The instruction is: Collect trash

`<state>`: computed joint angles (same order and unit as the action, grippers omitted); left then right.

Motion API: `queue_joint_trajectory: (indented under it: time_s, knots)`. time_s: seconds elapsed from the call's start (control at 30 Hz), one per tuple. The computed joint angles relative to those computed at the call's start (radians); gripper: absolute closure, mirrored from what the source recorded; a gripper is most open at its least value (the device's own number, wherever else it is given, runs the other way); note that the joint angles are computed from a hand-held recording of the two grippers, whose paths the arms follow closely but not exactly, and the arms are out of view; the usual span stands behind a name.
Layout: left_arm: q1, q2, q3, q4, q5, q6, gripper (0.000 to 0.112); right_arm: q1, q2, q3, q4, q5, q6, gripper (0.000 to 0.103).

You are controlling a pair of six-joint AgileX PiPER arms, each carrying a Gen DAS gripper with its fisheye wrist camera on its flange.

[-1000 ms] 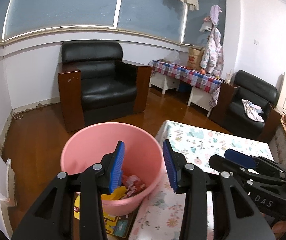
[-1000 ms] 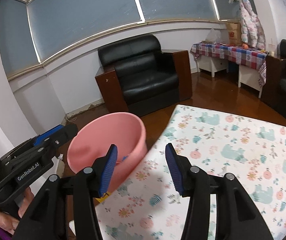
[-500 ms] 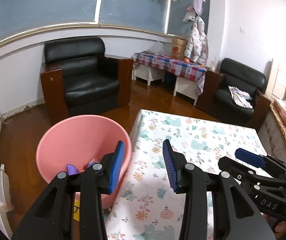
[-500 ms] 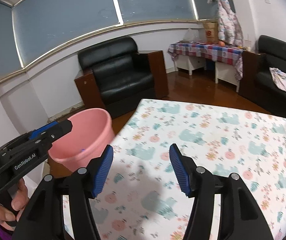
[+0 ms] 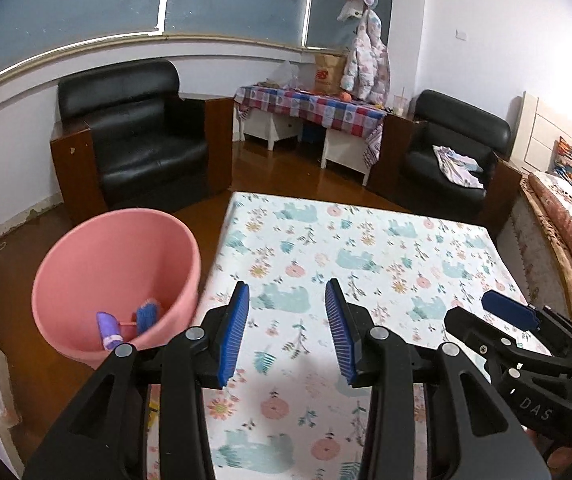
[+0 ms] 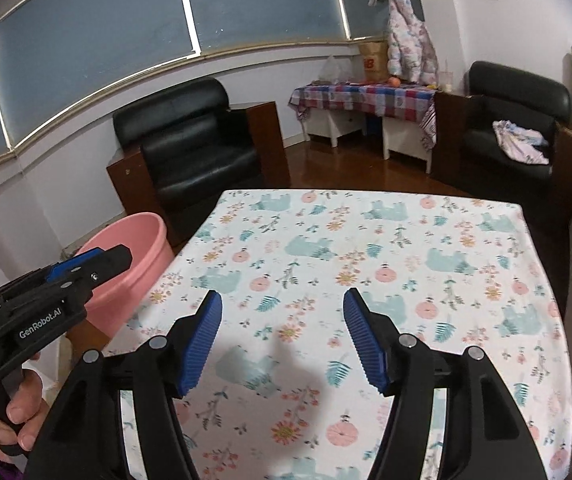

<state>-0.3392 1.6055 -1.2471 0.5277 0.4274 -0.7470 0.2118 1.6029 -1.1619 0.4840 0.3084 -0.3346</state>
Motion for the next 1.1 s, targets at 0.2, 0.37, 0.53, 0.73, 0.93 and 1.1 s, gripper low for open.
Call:
queue_joint_trajectory:
  time_s: [0.2,0.37,0.53,0.73,0.93,1.1]
  knots:
    - [-0.036,0.009,0.006,0.008,-0.001,-0.012,0.072,-0.007,-0.054,0.063,-0.084,-0.043,0.084,0.041]
    - [-0.064,0.011,0.014,0.053,0.002,-0.046,0.072,-0.02,-0.07,0.086,-0.082,-0.045,0.089,0.041]
    - [-0.085,0.012,0.021,0.094,0.013,-0.091,0.072,-0.025,-0.078,0.1,-0.032,-0.055,0.041,0.041]
    - [-0.098,0.007,0.028,0.132,0.018,-0.124,0.072,-0.02,-0.09,0.118,-0.029,-0.075,0.039,0.041]
    - [-0.123,-0.007,0.046,0.24,0.03,-0.232,0.072,-0.027,-0.109,0.141,0.125,-0.089,-0.108,0.041]
    - [-0.129,-0.022,0.061,0.296,0.038,-0.292,0.072,-0.016,-0.13,0.165,0.333,-0.121,-0.316,0.041]
